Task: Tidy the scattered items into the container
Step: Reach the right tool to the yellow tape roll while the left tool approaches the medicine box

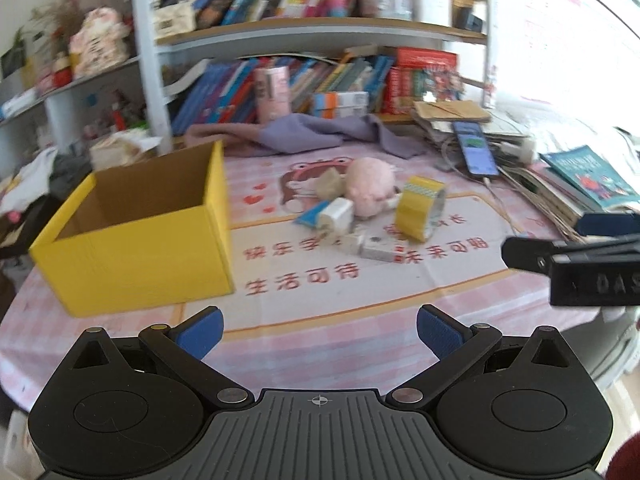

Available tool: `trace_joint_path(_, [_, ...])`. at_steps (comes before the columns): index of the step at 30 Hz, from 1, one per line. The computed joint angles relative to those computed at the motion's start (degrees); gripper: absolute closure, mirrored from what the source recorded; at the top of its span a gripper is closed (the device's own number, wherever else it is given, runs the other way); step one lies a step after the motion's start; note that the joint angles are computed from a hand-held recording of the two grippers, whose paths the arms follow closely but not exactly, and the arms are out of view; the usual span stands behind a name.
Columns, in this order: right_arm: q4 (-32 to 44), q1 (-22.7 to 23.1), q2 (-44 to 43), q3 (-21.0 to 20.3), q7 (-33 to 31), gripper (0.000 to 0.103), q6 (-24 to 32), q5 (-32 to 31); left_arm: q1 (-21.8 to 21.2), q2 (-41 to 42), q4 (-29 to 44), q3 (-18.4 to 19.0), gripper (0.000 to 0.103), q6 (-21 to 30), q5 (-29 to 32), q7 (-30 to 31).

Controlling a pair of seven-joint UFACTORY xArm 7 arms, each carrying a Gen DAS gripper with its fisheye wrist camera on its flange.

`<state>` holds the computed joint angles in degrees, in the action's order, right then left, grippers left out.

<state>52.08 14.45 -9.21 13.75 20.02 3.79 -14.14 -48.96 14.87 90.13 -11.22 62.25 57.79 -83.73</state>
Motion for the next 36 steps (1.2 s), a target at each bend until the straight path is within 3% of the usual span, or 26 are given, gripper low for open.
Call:
trace_joint_path(2, [0.88,-0.68,0.93,-0.2,1.02,0.0,1.06,-0.06,0.03,1.58,1.9,0.16,0.0,0.27,-0.6,0.76])
trace_joint_path(8, [4.47,3.02,5.13,-4.82,-7.84,0.002,3.64,9.92,-0.56,5.33,6.4,2.07,0.001,0.37,-3.68,-0.29])
trace_joint_path(14, [10.55,3.87,10.57,-5.15,-25.45,0.007,5.96,26.12,-0.83,9.89,12.09,4.58,0.004,0.45,-6.87,2.69])
trace_joint_path(17, [14.91,2.24,13.81,-3.47,-35.05,0.016,7.48,35.51,-1.17,12.95,16.22,6.12,0.005,0.93,-8.39,4.49])
trace_joint_path(19, [18.39,1.06,16.19,-2.64,-38.03,0.023,9.92,38.44,-1.38,15.19,19.36,6.97,0.008,1.4,-9.92,6.47])
trace_joint_path(25, [28.6,-2.54,23.33,-0.12,-44.65,0.043,17.42,44.68,-2.38,21.6,28.67,10.0,0.012,3.18,-14.17,11.75])
trace_joint_path(36, [46.26,-4.8,35.35,1.7,-47.55,0.045,30.48,48.17,-3.81,35.45,50.75,15.63,0.033,9.29,-22.93,20.91])
